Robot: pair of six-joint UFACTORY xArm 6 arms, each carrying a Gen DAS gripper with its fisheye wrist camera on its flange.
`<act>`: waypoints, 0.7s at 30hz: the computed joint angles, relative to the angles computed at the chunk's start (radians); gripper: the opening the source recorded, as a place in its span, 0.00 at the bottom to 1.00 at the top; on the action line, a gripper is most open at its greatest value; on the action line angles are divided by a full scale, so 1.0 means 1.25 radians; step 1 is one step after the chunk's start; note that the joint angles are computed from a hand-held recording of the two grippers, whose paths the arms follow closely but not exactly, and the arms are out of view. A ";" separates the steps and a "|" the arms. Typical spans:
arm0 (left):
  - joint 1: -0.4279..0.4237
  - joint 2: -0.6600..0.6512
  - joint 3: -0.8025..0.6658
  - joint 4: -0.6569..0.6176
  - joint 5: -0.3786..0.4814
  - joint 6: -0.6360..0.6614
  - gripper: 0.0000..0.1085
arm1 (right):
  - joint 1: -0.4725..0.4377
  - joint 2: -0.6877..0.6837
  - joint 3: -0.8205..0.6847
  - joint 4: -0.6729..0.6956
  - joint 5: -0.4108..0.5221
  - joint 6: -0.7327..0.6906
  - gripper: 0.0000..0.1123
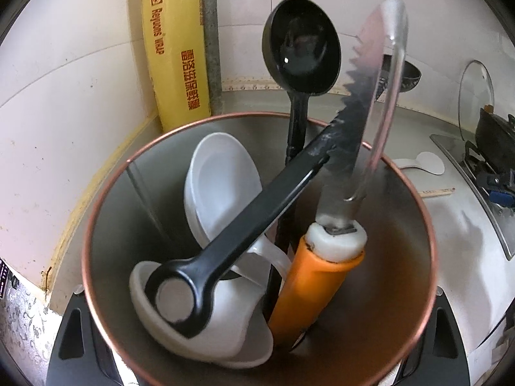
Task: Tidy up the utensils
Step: 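Move the open right tool over the white rice paddle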
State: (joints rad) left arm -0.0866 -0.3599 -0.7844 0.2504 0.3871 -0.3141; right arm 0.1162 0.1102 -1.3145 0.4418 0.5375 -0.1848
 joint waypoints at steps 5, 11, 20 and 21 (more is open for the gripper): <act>-0.003 -0.008 -0.003 0.006 0.021 -0.008 0.83 | -0.019 0.114 -0.137 0.069 0.060 -0.037 0.92; -0.008 -0.027 0.008 -0.003 0.029 0.000 0.83 | -0.053 0.277 -0.340 0.121 0.142 -0.025 0.89; 0.009 0.025 -0.042 -0.042 0.038 0.047 0.83 | -0.090 0.476 -0.617 0.133 0.237 -0.004 0.62; 0.008 0.028 -0.047 -0.043 0.042 0.048 0.83 | -0.092 0.489 -0.634 0.149 0.243 -0.010 0.57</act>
State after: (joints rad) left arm -0.0766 -0.3250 -0.8433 0.1960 0.4399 -0.2538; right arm 0.0007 0.7213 -2.1071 0.6281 0.8413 -0.1973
